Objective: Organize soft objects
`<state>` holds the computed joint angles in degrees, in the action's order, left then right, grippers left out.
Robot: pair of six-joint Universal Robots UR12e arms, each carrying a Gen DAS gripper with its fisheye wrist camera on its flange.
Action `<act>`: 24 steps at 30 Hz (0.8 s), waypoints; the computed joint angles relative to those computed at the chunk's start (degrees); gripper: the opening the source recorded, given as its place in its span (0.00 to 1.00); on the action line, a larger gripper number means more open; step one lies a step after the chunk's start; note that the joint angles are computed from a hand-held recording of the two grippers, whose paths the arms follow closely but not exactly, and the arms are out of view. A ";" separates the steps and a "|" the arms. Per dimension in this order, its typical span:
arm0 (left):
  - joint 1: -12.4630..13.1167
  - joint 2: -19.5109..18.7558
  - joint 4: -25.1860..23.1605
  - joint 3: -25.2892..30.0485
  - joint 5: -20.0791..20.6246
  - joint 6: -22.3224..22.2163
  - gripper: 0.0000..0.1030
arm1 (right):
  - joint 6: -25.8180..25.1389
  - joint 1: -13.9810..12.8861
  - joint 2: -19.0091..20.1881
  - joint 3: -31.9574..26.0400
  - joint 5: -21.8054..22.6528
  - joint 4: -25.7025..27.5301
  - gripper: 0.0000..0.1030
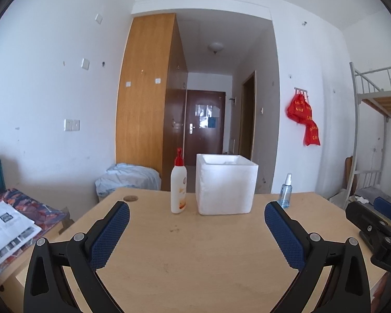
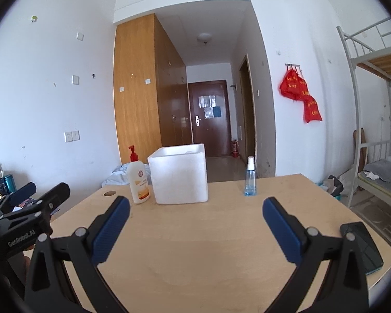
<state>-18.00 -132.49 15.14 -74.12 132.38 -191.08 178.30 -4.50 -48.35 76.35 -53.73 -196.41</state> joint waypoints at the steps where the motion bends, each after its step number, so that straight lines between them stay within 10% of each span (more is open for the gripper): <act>1: -0.02 -0.07 0.03 0.09 0.21 0.04 1.00 | -0.18 0.02 0.05 -0.14 0.01 0.36 1.00; 24: -0.43 -0.41 1.18 0.52 1.42 2.39 1.00 | -0.35 -0.10 -0.45 0.27 -0.34 0.98 1.00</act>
<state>-18.43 -132.90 16.33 -73.61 133.80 -188.69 177.95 -4.59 -48.80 76.62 -54.07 -195.44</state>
